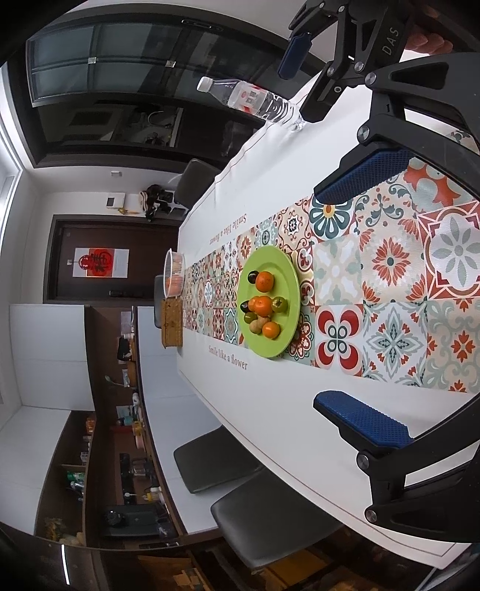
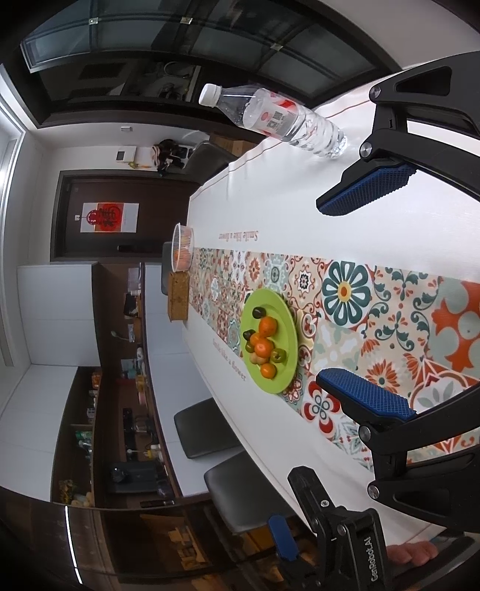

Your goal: Organize fruits

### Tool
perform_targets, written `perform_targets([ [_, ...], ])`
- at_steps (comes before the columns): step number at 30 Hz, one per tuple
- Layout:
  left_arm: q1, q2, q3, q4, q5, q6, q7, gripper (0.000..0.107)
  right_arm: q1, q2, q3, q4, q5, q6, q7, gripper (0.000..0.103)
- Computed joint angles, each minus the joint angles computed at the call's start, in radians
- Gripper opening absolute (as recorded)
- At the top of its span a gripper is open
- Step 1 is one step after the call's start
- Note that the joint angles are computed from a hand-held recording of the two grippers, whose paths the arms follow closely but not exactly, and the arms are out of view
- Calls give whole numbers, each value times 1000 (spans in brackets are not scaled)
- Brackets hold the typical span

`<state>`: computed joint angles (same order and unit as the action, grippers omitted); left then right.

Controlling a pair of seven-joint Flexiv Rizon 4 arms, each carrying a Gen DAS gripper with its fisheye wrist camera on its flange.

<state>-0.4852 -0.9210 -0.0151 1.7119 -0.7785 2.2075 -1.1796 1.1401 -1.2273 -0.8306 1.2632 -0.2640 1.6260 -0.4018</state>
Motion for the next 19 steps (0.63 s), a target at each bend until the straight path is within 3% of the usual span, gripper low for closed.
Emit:
perform_targets([
  [19, -18, 10, -4, 29, -29, 46, 15, 103, 30, -9, -23, 26, 36, 15, -11, 86],
])
